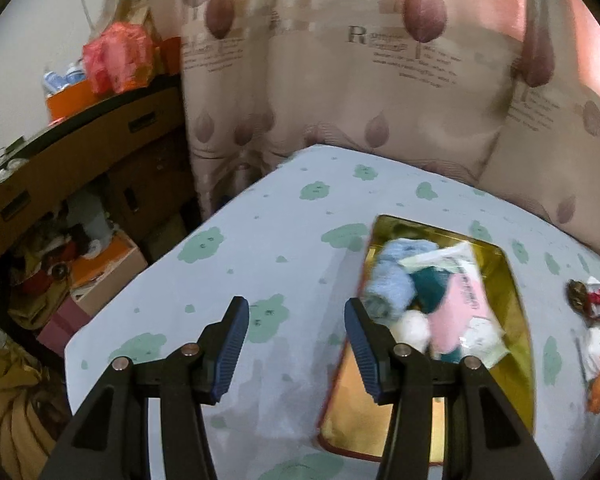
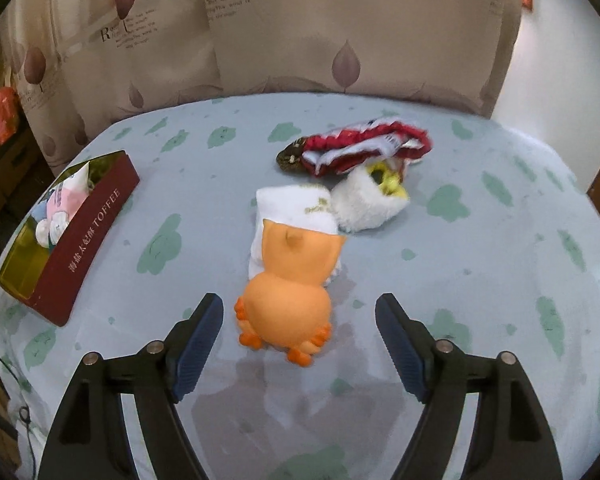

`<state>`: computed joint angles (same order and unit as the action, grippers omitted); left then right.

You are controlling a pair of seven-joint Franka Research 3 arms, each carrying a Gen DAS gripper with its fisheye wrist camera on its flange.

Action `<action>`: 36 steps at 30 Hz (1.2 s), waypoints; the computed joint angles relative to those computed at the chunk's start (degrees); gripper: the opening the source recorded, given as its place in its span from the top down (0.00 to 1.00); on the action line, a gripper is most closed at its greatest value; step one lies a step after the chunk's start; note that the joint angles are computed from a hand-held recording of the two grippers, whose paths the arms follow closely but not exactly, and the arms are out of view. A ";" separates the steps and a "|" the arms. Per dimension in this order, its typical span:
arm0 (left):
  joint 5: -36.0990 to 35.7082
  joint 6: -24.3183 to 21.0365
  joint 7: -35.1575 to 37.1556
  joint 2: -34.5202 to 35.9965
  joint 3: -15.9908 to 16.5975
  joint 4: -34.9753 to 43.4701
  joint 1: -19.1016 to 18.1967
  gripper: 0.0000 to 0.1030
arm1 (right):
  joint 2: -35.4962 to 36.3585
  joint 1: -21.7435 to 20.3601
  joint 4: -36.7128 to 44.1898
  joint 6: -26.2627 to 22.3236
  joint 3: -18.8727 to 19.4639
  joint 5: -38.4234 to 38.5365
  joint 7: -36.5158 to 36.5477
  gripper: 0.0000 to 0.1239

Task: Organize soft objects
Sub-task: 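Move the right gripper to the orange plush toy and grasp it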

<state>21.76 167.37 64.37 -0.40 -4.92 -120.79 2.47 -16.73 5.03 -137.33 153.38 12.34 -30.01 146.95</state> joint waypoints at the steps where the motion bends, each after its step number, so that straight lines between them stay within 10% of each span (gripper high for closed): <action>1: -2.55 -0.08 2.19 -0.24 -0.17 -0.18 -0.25 0.51 | 0.91 -0.03 0.57 0.04 -0.06 0.02 -0.22 0.38; 18: -17.15 -5.12 20.95 -1.12 -4.69 1.36 -9.29 0.51 | 3.56 1.53 -0.18 4.45 -3.37 1.59 -1.64 0.58; 36: -32.05 -19.53 31.22 12.81 -12.82 18.18 -17.53 0.50 | -2.93 -10.73 -5.31 -1.16 -0.21 -9.70 8.31 0.58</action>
<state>-10.29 147.84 95.59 12.42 -17.74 -102.61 -15.06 -19.66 -5.70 -142.64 152.22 12.13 -39.71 155.26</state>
